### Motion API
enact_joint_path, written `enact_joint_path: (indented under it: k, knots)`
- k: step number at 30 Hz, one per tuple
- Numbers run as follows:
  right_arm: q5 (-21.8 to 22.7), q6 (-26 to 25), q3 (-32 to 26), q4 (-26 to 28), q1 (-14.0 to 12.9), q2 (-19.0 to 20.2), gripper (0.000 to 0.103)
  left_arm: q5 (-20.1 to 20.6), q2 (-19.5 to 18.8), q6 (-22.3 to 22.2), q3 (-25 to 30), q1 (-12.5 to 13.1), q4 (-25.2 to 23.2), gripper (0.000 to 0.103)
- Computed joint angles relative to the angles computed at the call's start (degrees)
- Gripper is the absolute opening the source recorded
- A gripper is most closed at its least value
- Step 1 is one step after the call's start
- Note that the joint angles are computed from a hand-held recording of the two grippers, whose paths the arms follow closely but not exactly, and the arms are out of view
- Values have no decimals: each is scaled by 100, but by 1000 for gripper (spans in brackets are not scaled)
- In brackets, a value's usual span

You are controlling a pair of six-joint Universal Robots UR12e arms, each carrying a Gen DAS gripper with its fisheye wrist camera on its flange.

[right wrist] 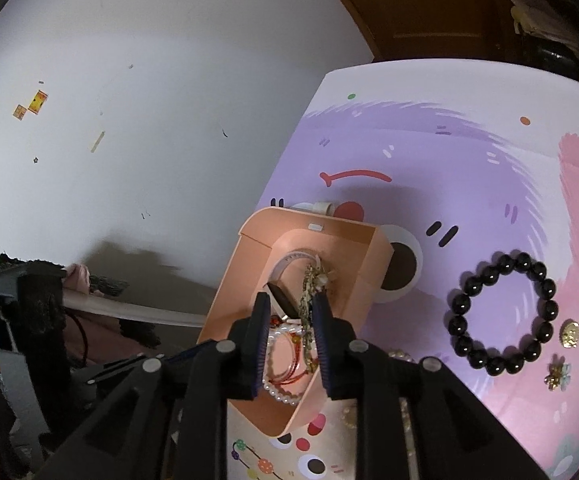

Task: Organize jewelry
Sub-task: 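Carry the pearl bracelet with the left gripper while the right gripper carries the comb to the box, then open the left gripper releasing the pearl bracelet while the right gripper releases the gold comb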

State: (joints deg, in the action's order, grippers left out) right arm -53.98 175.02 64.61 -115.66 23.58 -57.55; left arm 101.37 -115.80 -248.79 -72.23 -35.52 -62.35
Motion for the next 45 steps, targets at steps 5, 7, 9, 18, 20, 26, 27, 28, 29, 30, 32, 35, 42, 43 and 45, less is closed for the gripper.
enact_joint_path:
  k: [5,7,9,18,20,26,27,28,29,30,32,35,42,43,45]
  knots:
    - [48,-25,115,-182,-18,-72,22,204,25,3,36,-64,-100,18]
    - [-90,-29,168,-317,-6,-103,22,234,44,-26,21,-78,-83,18]
    - [-369,17,190,-437,24,-127,22,267,67,-54,-3,-94,-55,19]
    - [-557,-68,86,-73,99,-62,22,323,97,-49,-16,-146,-30,20]
    - [-493,-63,69,9,105,-47,22,324,101,-58,-23,-152,-18,20]
    - [-726,323,118,-429,131,-76,22,358,153,-124,-104,-163,21,20]
    - [-747,455,85,-424,109,-65,22,367,159,-128,-115,-162,20,20]
    - [-798,522,34,-361,98,-44,22,376,154,-129,-112,-163,9,20]
    - [-847,547,-7,-294,94,-24,22,387,150,-134,-109,-161,-9,21]
    - [-861,537,-34,-231,88,-12,22,396,149,-141,-112,-160,-11,21]
    - [-901,509,-66,-110,92,1,22,425,152,-162,-122,-160,-17,21]
    - [-879,471,-89,17,113,12,22,440,166,-205,-156,-157,-6,21]
    - [-582,383,-131,249,138,45,22,419,238,-304,-286,-146,58,21]
    - [-485,308,-166,370,141,67,22,420,243,-321,-300,-146,71,21]
    - [-542,204,-196,470,175,80,22,424,252,-362,-320,-148,77,21]
